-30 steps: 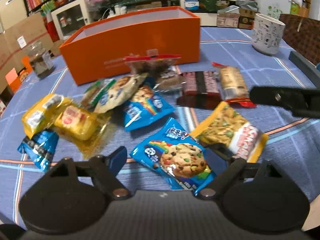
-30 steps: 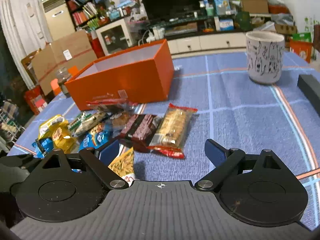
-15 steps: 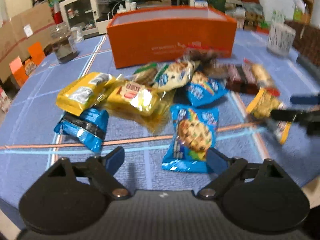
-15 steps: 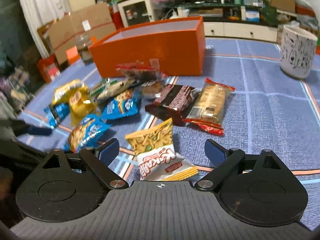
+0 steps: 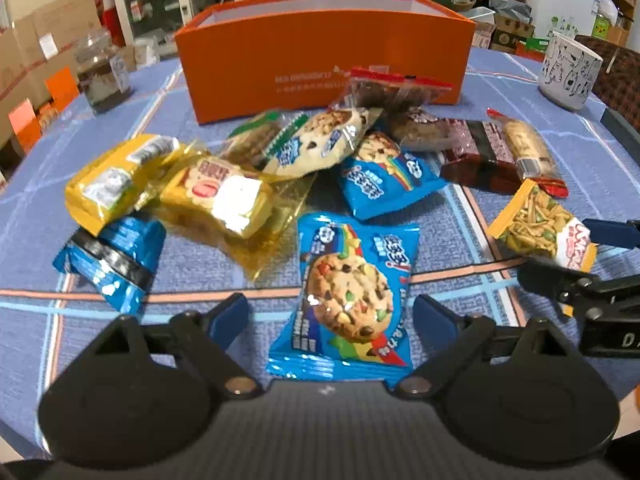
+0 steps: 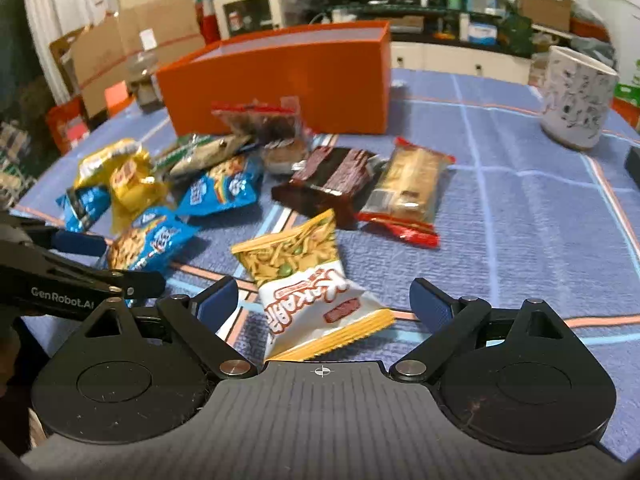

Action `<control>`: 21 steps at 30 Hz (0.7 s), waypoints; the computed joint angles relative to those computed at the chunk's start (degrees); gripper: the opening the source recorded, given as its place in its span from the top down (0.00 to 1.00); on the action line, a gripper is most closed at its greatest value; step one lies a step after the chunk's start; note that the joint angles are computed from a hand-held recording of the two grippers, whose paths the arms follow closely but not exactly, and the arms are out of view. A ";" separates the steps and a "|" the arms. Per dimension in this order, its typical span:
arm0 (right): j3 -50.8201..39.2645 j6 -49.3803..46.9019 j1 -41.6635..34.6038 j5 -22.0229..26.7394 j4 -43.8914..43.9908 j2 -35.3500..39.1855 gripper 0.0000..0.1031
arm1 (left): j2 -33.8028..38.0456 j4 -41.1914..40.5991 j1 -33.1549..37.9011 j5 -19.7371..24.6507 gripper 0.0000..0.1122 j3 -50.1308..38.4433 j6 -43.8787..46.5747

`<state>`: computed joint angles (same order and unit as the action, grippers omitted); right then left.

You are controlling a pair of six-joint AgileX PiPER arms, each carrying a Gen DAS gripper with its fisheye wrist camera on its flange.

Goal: Organize snacks
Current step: 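Grasp the blue cookie packet with the left gripper while the right grasps the yellow Kakapi packet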

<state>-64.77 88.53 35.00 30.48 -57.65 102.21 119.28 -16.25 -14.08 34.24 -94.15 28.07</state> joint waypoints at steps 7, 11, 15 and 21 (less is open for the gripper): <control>-1.74 -1.03 0.87 2.06 -4.01 3.05 0.36 | 0.45 -3.31 0.32 0.26 0.27 -0.65 2.10; -0.79 -2.99 2.03 3.43 -2.53 1.19 0.68 | -1.77 -7.34 1.17 0.52 0.58 2.04 7.78; -0.41 -3.87 3.71 2.72 -1.64 -1.13 0.69 | -4.27 -14.48 4.68 5.22 0.61 4.36 12.42; -1.90 0.03 4.84 2.51 -4.73 -3.12 0.69 | -6.63 -21.76 9.94 11.45 0.61 3.50 15.50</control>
